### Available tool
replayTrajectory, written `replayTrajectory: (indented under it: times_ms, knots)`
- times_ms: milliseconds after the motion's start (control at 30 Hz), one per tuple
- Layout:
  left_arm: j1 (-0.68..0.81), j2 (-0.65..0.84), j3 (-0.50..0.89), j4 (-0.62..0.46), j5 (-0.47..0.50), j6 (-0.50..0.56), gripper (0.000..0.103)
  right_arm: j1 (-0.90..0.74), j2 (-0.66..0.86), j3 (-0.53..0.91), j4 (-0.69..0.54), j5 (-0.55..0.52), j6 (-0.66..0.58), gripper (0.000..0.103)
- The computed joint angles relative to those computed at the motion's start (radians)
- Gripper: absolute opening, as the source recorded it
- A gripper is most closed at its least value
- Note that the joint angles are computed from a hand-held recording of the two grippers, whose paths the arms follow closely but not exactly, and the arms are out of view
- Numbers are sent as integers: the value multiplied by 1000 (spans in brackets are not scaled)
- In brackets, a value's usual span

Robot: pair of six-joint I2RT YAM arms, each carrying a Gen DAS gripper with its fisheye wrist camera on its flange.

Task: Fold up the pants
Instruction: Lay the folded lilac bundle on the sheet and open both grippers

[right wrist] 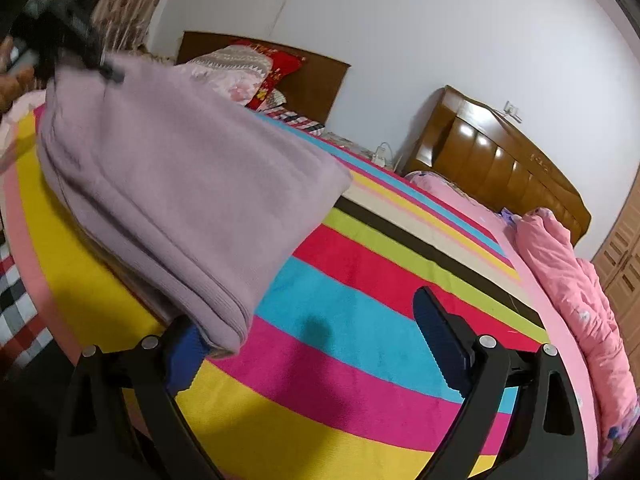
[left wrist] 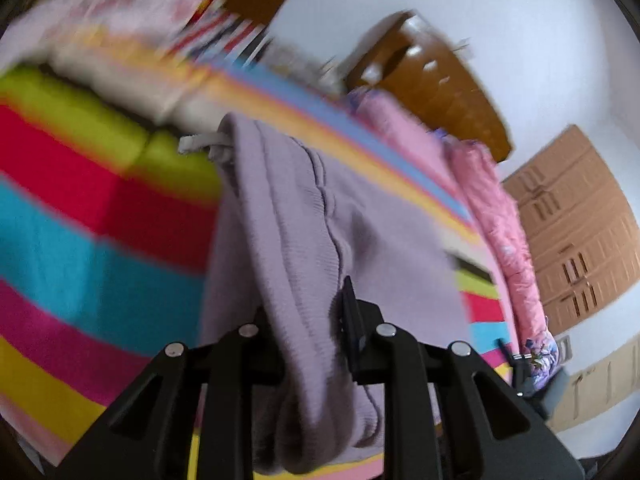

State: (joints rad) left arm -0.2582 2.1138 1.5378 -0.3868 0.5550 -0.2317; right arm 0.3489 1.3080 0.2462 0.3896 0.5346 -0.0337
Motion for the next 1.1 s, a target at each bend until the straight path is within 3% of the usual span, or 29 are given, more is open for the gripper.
replayTrajectory:
  times_ms: [100,133,233,267,333,367,467,567,633,700,733,800,833,900,1100]
  knots:
    - [50,4,-122,183,120,-69,37,-48,7,-9,22,-55,-29,91]
    - [51,0,-137,207,119,-78,40,-61,4,-9,20,-73,-38,91]
    - [21,-90,-202,196,-43,-82,62,-127,-94,-22,-53,-208,-83,91]
    - [-13,-164,-235,157,-256,-102,78,-192,-184,-37,-115,-332,-115,91]
    - [-84,-287,-310,160,-560,-141,79,-365,-378,-62,-253,-634,-150,91]
    - [-115,-359,-370,213,-614,-127,79,-476,-452,-55,-321,-802,-142,91]
    - [-215,-463,-445,324,-545,-43,82,-617,-450,10,-354,-1078,-88,91]
    - [-324,-374,-363,284,-615,52,85,-484,-379,66,-293,-1038,-59,91]
    - [-333,-286,-325,254,-611,26,85,-357,-293,95,-260,-973,-92,91]
    - [-300,-250,-394,325,-572,11,85,-267,-144,135,-273,-884,-146,91]
    - [-284,-258,-493,464,-546,43,85,-253,-55,141,-258,-853,-158,92]
    - [-273,-286,-587,578,-510,90,85,-267,-21,66,-115,-869,-193,92]
    - [-268,-290,-595,579,-501,99,85,-266,-30,66,-128,-870,-199,92]
    - [-256,-278,-583,582,-479,90,85,-278,-46,94,-191,-893,-201,92]
    - [-201,-272,-681,783,-350,86,85,-478,-54,262,-473,-1174,-309,92]
